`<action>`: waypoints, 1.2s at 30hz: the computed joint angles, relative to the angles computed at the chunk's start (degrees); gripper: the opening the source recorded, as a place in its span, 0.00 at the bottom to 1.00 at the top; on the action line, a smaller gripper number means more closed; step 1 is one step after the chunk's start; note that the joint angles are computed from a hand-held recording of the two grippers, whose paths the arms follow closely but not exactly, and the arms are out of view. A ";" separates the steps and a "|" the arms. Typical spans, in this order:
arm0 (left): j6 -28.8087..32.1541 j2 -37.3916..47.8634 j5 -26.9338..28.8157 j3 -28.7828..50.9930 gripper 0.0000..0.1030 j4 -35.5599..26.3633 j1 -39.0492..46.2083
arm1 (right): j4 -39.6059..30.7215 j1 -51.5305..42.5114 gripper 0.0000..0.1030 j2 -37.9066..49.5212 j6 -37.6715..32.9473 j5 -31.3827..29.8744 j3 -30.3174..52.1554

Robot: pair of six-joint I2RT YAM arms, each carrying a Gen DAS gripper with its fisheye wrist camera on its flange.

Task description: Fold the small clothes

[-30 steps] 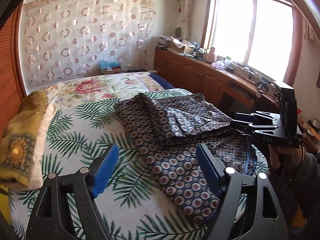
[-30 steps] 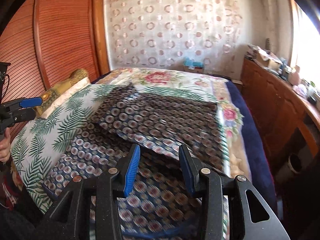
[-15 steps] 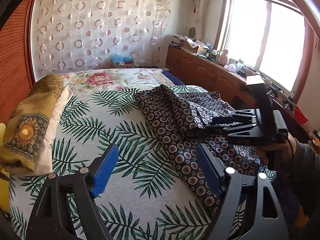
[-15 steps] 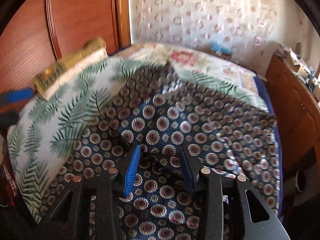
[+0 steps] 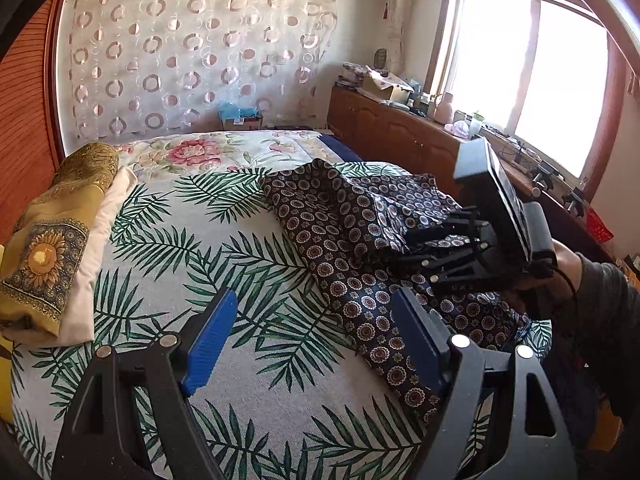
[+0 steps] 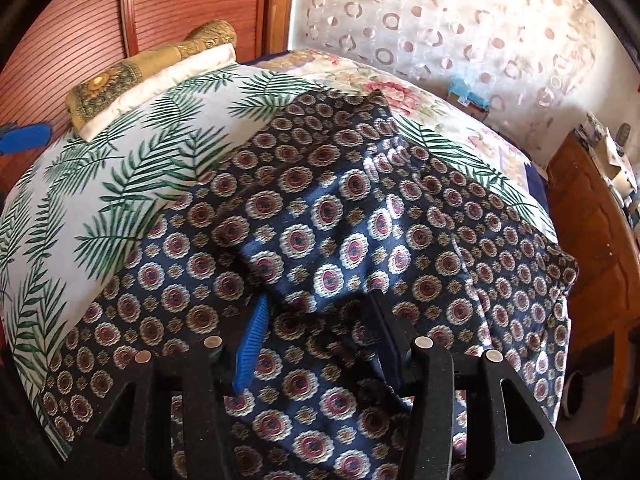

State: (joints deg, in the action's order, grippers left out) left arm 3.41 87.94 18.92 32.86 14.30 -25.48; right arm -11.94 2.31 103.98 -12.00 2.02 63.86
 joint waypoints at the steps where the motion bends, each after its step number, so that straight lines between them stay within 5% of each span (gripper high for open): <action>1: -0.05 0.14 0.04 -0.13 0.78 0.14 -0.23 | -0.41 -0.15 0.50 0.49 0.61 0.40 0.80; 4: -0.12 1.04 -0.04 -0.39 0.78 0.48 -1.24 | -0.46 -0.57 0.44 1.72 0.64 -0.73 2.06; 7: -0.08 1.58 -0.52 -0.57 0.78 0.77 -2.24 | 0.16 -0.63 0.14 1.63 -0.62 -0.89 1.76; 9: -0.13 1.78 -0.49 -0.71 0.78 0.91 -2.76 | 0.58 -0.94 0.06 0.82 -0.77 -0.32 0.98; 23: -1.21 2.40 -0.91 -1.07 0.78 1.76 -4.72 | 2.11 -14.94 0.06 -0.59 8.58 -8.46 6.12; 29: -1.42 3.40 -1.04 -1.08 0.78 2.41 -5.28 | 2.03 -17.80 0.28 2.33 10.84 -7.13 8.71; 36: -1.70 3.94 -1.30 -1.12 0.78 2.79 -6.07 | 0.67 -17.02 0.35 3.48 8.63 -5.52 8.14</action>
